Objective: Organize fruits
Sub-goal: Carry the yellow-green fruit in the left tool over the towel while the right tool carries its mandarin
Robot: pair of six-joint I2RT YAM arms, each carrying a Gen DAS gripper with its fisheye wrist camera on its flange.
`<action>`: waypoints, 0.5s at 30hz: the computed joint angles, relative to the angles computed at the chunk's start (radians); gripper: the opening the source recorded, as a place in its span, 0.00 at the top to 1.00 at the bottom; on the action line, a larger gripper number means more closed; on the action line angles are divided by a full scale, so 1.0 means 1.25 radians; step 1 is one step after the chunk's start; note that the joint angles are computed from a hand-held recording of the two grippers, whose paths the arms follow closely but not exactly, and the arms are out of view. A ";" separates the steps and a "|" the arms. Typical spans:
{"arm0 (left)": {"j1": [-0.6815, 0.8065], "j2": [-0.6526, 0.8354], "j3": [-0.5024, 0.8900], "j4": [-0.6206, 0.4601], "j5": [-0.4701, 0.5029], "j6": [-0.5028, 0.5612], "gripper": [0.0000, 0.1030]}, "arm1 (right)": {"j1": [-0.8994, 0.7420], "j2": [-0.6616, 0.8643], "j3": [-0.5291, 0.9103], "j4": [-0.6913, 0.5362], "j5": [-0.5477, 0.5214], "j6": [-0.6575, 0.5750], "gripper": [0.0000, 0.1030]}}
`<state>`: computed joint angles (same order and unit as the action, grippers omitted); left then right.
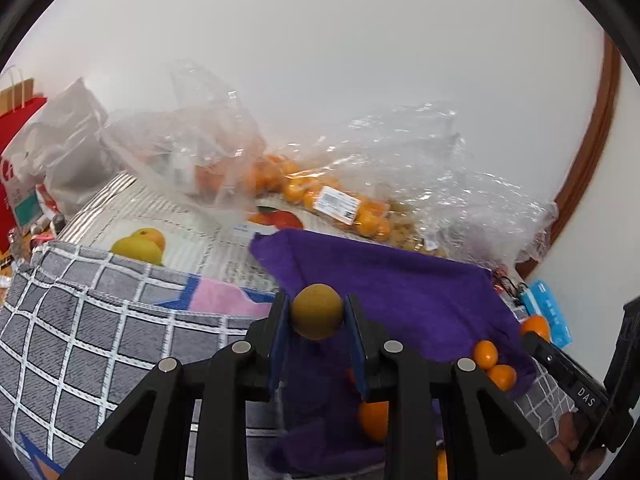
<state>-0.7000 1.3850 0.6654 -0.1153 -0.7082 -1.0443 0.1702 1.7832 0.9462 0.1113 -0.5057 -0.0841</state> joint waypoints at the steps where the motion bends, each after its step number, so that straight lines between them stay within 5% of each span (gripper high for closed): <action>1: 0.006 -0.009 -0.014 0.020 0.006 0.003 0.74 | -0.004 0.009 0.008 -0.004 0.004 -0.001 0.58; 15: 0.027 0.073 -0.026 0.144 0.107 0.006 0.74 | 0.005 0.034 0.000 -0.022 -0.008 -0.045 0.58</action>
